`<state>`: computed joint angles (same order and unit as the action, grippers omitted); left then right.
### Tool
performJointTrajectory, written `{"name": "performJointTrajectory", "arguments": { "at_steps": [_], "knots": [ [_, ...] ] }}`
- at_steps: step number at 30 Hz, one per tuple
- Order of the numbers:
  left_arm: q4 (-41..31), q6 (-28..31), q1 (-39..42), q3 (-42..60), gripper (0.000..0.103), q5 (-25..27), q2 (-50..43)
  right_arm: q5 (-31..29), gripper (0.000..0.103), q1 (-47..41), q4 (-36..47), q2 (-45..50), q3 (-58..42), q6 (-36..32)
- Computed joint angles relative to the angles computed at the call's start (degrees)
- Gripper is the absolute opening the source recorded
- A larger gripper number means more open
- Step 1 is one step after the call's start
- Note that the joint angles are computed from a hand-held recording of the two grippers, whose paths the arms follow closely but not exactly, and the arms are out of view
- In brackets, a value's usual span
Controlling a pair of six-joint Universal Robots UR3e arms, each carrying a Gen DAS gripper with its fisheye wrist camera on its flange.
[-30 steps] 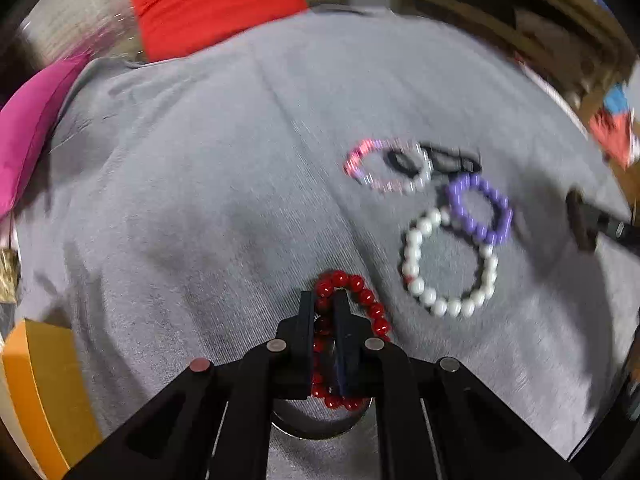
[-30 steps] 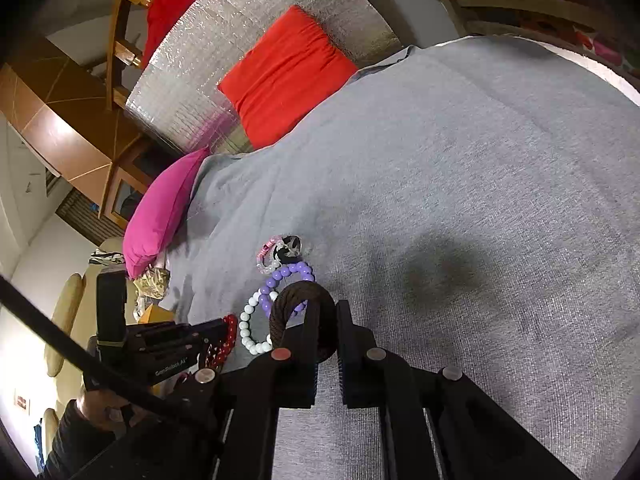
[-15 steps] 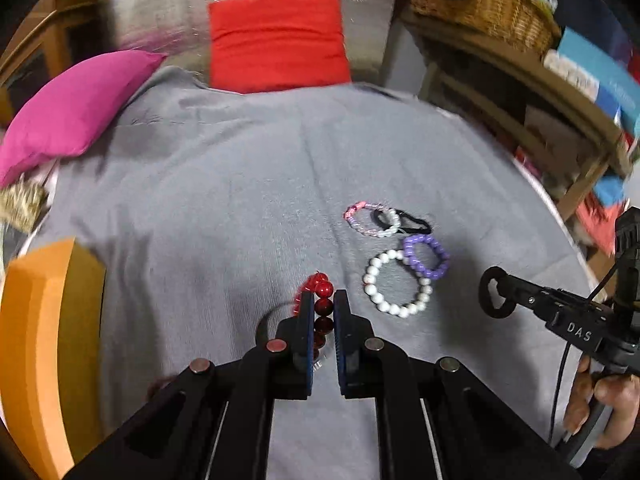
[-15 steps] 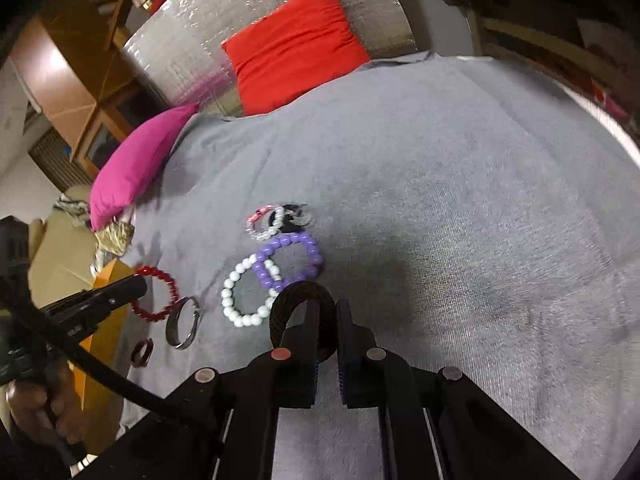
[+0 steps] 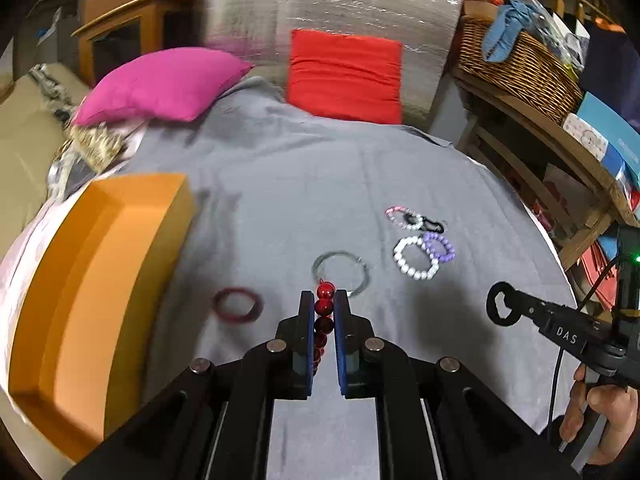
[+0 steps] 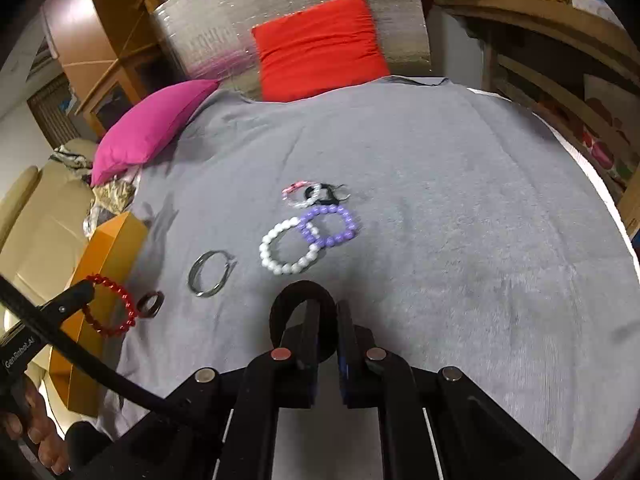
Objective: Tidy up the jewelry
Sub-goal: 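Carry the red bracelet and black ring with both tools over the orange box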
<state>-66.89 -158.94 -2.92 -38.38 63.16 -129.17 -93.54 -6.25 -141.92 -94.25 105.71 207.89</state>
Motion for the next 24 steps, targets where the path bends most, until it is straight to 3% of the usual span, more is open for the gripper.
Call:
{"name": "performJointTrajectory", "arguments": {
  "at_steps": [8, 18, 24],
  "knots": [
    [8.87, -0.64, 5.73, -16.96, 0.009, 0.72, 10.06, -6.16, 0.008, 10.28, 4.81, 6.45, -11.35, 2.17],
    [10.82, -2.47, 13.18, -19.57, 0.009, 0.37, 11.98, -7.51, 0.008, 18.18, 10.48, 21.6, -32.82, 0.93],
    [12.37, -4.69, 16.68, -17.9, 0.009, 1.94, 10.53, -7.17, 0.008, 21.97, 16.91, 33.22, -51.66, -1.07]
  ]
}}
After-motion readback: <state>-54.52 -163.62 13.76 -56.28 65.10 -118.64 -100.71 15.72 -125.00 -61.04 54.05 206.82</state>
